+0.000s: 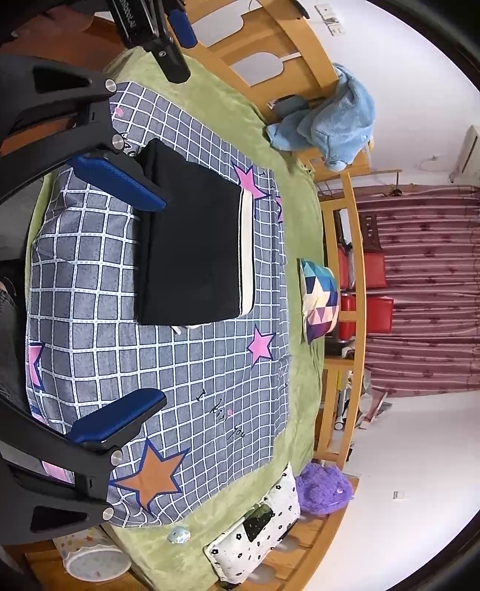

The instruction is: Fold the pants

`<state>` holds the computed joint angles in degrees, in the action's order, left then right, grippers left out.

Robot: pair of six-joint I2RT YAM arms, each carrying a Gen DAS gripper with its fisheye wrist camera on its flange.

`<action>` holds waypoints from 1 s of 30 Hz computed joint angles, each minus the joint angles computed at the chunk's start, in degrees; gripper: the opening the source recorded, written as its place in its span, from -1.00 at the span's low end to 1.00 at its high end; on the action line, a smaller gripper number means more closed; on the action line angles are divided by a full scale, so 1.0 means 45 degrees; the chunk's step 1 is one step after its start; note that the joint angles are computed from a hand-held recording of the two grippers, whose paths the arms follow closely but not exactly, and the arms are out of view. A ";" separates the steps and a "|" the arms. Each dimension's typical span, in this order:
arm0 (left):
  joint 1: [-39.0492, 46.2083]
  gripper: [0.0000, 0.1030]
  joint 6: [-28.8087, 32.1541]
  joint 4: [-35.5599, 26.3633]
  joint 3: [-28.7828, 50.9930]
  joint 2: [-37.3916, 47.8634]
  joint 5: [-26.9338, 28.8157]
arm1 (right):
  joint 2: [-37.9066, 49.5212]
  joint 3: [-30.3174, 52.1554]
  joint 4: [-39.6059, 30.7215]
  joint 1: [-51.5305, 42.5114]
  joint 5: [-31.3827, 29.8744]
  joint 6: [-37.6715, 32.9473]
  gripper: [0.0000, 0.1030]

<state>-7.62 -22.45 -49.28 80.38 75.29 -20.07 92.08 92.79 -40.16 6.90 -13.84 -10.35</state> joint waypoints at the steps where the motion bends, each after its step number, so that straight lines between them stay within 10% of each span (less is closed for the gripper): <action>1: 0.0012 0.76 0.0057 0.0006 0.0001 -0.0034 0.0047 | -0.0041 0.0002 -0.0034 -0.0010 -0.0023 -0.0040 0.86; 30: -0.0088 0.76 -0.0299 -0.0285 -0.0004 -0.0246 0.0157 | -0.0445 -0.0010 -0.0434 0.0053 0.0163 0.0258 0.86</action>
<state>-8.02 -23.80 -50.56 80.36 74.19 -19.36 90.08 92.74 -42.11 7.14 -13.11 -9.19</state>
